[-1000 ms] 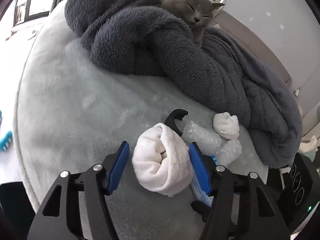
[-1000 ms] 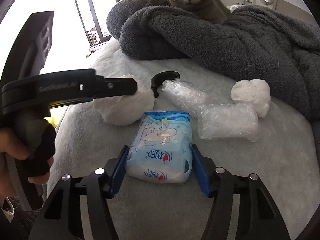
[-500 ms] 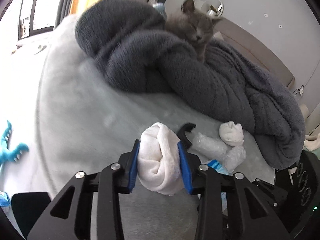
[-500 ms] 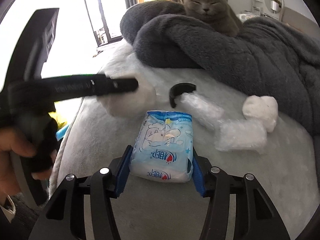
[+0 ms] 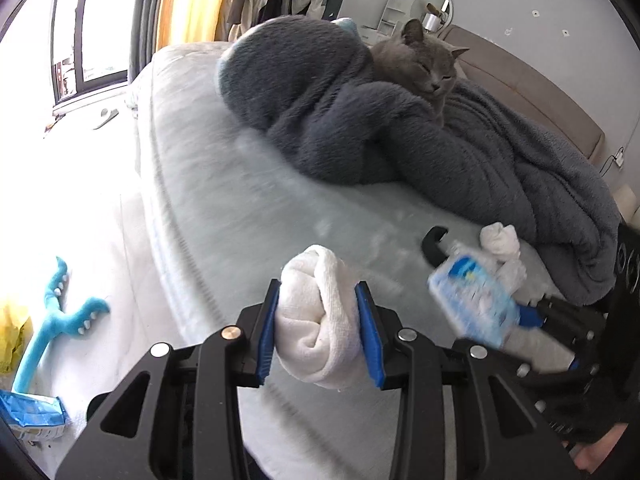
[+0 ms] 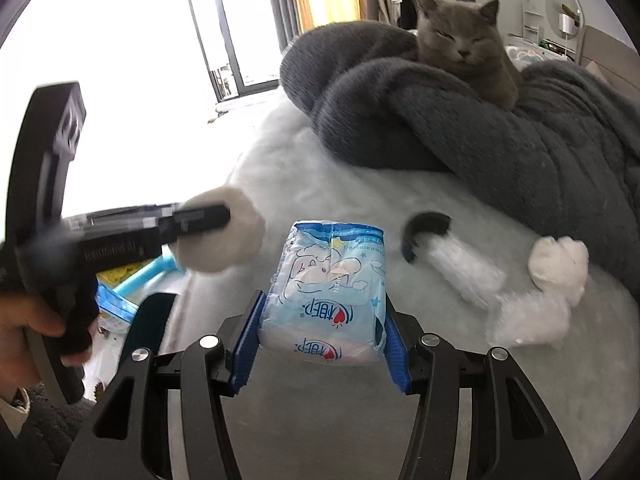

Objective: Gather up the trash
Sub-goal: 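Lift the wipes pack and white cloth and carry both over the bin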

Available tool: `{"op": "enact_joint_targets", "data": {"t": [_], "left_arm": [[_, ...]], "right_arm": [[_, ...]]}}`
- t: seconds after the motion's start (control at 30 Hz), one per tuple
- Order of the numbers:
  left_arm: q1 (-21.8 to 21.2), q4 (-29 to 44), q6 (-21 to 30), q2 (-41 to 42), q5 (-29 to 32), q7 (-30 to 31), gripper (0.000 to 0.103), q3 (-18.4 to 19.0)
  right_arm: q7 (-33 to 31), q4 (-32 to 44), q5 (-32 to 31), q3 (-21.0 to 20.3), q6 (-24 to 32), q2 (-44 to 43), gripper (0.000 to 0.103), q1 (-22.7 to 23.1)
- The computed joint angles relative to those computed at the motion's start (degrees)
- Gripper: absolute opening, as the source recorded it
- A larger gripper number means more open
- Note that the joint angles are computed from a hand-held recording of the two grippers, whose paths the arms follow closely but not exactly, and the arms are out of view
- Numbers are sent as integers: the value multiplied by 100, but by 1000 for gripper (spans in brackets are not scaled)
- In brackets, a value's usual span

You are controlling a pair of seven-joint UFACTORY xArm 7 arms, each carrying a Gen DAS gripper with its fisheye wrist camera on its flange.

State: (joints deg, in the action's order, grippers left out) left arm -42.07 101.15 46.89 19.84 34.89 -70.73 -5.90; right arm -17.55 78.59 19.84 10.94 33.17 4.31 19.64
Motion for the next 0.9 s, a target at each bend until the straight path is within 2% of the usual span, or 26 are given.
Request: {"op": "enact_joint_targets", "data": {"t": [0.23,0.43,0.63,0.8,0.9], "left_arm": [[266,-975,-116,-692,-93,-68,39,-173],[675,-2013,-292,-1421,-290,-137,39,-415],[1105,-2749,-352,-1976,-655,-43,39,-663],[1367,-3399,-327,-2405,-1189,327,39,-794],[1479,-3782,-349,-2620,-1554,548,39,-846]], "right_arm": [[365,554,-243,156,57,385,55,250],[569,947,-456,279,77,697,55,501],[835,1528,-787,348,200,1208,55,805],[934,2073,-912,399,448,1677,55,1002],[945,2123,-958,426,508,1719,55,1109]]}}
